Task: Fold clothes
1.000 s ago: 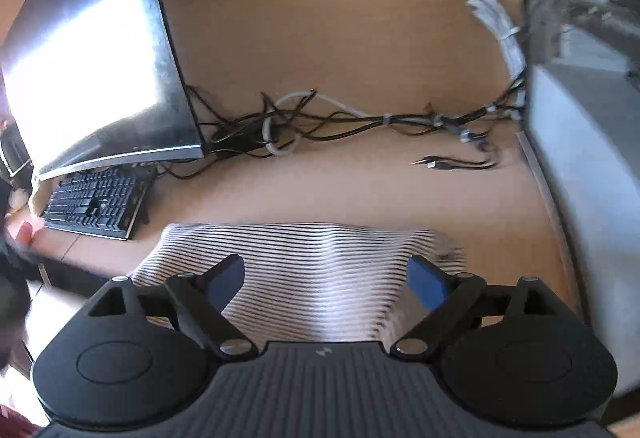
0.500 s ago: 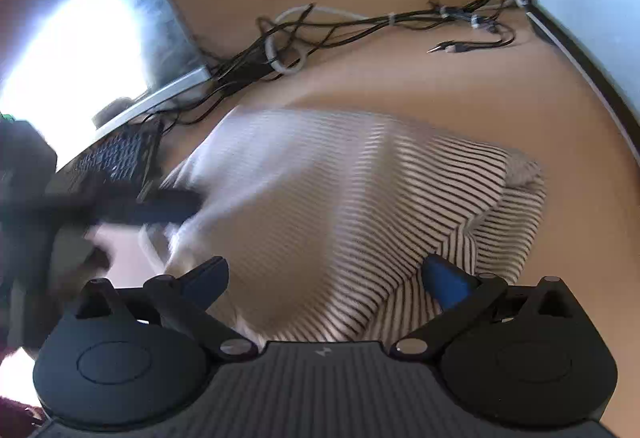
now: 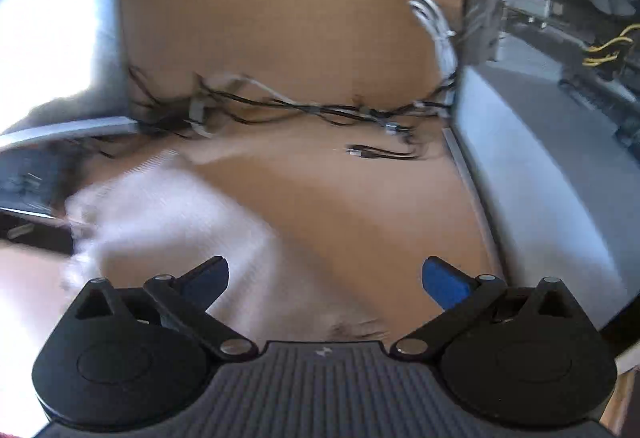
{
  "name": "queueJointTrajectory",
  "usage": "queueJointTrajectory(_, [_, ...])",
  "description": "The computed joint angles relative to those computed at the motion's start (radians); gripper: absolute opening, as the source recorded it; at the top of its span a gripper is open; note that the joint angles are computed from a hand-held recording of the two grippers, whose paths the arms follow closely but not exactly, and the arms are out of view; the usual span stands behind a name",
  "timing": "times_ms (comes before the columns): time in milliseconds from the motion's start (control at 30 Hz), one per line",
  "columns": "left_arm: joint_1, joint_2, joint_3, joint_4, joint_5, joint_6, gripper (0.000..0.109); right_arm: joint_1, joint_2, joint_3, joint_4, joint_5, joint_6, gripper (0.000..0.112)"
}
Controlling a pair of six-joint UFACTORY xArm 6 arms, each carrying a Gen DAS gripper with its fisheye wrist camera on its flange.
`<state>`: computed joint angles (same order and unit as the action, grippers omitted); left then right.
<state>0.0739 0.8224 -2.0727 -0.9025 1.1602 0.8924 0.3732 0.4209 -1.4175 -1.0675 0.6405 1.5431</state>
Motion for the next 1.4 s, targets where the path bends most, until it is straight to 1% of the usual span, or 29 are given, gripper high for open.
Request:
queueJointTrajectory(67, [0.000, 0.015, -0.011, 0.021, 0.056, -0.011, 0.070, -0.001, 0.041, -0.033, 0.059, 0.038, -0.080, 0.103])
queueJointTrajectory(133, [-0.016, 0.025, -0.005, 0.074, 0.034, -0.025, 0.070, 0.008, 0.072, -0.046, 0.101, 0.052, -0.132, 0.103])
queueJointTrajectory(200, [-0.030, 0.056, -0.031, 0.140, 0.002, -0.064, 0.069, 0.023, 0.058, -0.017, 0.080, 0.045, -0.104, 0.103])
queueJointTrajectory(233, [-0.027, 0.082, -0.061, 0.149, 0.004, -0.078, 0.067, 0.027, 0.046, -0.001, 0.088, 0.033, -0.106, 0.103])
queueJointTrajectory(300, [-0.016, 0.153, -0.174, 0.143, 0.045, -0.125, 0.067, 0.033, 0.017, 0.038, 0.121, 0.000, -0.120, 0.103])
queueJointTrajectory(333, [-0.014, 0.184, -0.225, 0.150, 0.053, -0.148, 0.067, 0.034, 0.002, 0.060, 0.145, -0.026, -0.133, 0.103])
queueJointTrajectory(467, [-0.035, 0.266, -0.351, 0.210, -0.020, -0.171, 0.071, 0.066, -0.023, 0.092, 0.229, -0.093, -0.219, 0.103])
queueJointTrajectory(500, [-0.036, 0.301, -0.411, 0.223, -0.009, -0.188, 0.072, 0.076, -0.023, 0.088, 0.238, -0.100, -0.249, 0.103])
queueJointTrajectory(533, [-0.037, 0.328, -0.459, 0.232, 0.001, -0.205, 0.076, 0.085, -0.021, 0.081, 0.244, -0.105, -0.281, 0.103])
queueJointTrajectory(567, [-0.039, 0.326, -0.464, 0.236, 0.001, -0.200, 0.078, 0.086, -0.027, 0.080, 0.239, -0.108, -0.282, 0.103])
queueJointTrajectory(633, [-0.044, 0.260, -0.367, 0.202, -0.035, -0.130, 0.083, 0.083, -0.041, 0.080, 0.221, -0.113, -0.272, 0.103])
queueJointTrajectory(667, [-0.043, 0.222, -0.313, 0.172, -0.044, -0.085, 0.085, 0.082, -0.049, 0.080, 0.213, -0.116, -0.267, 0.103])
queueJointTrajectory(700, [-0.039, 0.188, -0.266, 0.139, -0.043, -0.039, 0.087, 0.075, -0.063, 0.086, 0.189, -0.119, -0.232, 0.103])
queueJointTrajectory(767, [-0.023, 0.139, -0.203, 0.078, 0.004, 0.036, 0.092, 0.068, -0.080, 0.088, 0.152, -0.105, -0.191, 0.103])
queueJointTrajectory(800, [-0.013, 0.114, -0.167, 0.066, 0.034, 0.069, 0.093, 0.071, -0.079, 0.081, 0.151, -0.081, -0.194, 0.103])
queueJointTrajectory(867, [0.002, 0.062, -0.088, 0.069, 0.085, 0.138, 0.093, 0.075, -0.063, 0.073, 0.189, -0.048, -0.241, 0.103])
queueJointTrajectory(900, [0.006, 0.034, -0.043, 0.085, 0.097, 0.178, 0.093, 0.084, -0.040, 0.057, 0.234, -0.014, -0.299, 0.103])
queueJointTrajectory(933, [0.006, 0.000, 0.015, 0.107, 0.088, 0.222, 0.093, 0.095, -0.013, 0.037, 0.262, 0.022, -0.339, 0.103])
queueJointTrajectory(967, [0.004, -0.037, 0.085, 0.138, 0.058, 0.269, 0.093, 0.105, -0.002, 0.029, 0.256, 0.046, -0.336, 0.103])
queueJointTrajectory(1000, [-0.001, -0.068, 0.145, 0.165, 0.019, 0.305, 0.093, 0.116, 0.006, 0.025, 0.234, 0.066, -0.312, 0.103])
queueJointTrajectory(1067, [-0.012, -0.117, 0.251, 0.217, -0.077, 0.348, 0.093, 0.115, 0.008, 0.011, 0.253, 0.070, -0.330, 0.103])
queueJointTrajectory(1100, [-0.013, -0.124, 0.271, 0.227, -0.096, 0.352, 0.093, 0.112, 0.005, 0.003, 0.240, 0.066, -0.329, 0.103])
queueJointTrajectory(1200, [-0.008, -0.132, 0.293, 0.233, -0.112, 0.355, 0.094, 0.096, 0.001, -0.031, 0.185, 0.037, -0.330, 0.103])
queueJointTrajectory(1267, [0.000, -0.143, 0.291, 0.185, -0.115, 0.366, 0.094, 0.080, 0.027, -0.093, 0.157, 0.033, -0.351, 0.103])
queueJointTrajectory(1300, [0.009, -0.143, 0.277, 0.152, -0.105, 0.367, 0.094, 0.070, 0.049, -0.130, 0.148, 0.031, -0.364, 0.103])
queueJointTrajectory(1400, [0.030, -0.106, 0.184, 0.037, -0.032, 0.315, 0.096, 0.035, 0.135, -0.260, 0.148, 0.031, -0.412, 0.103])
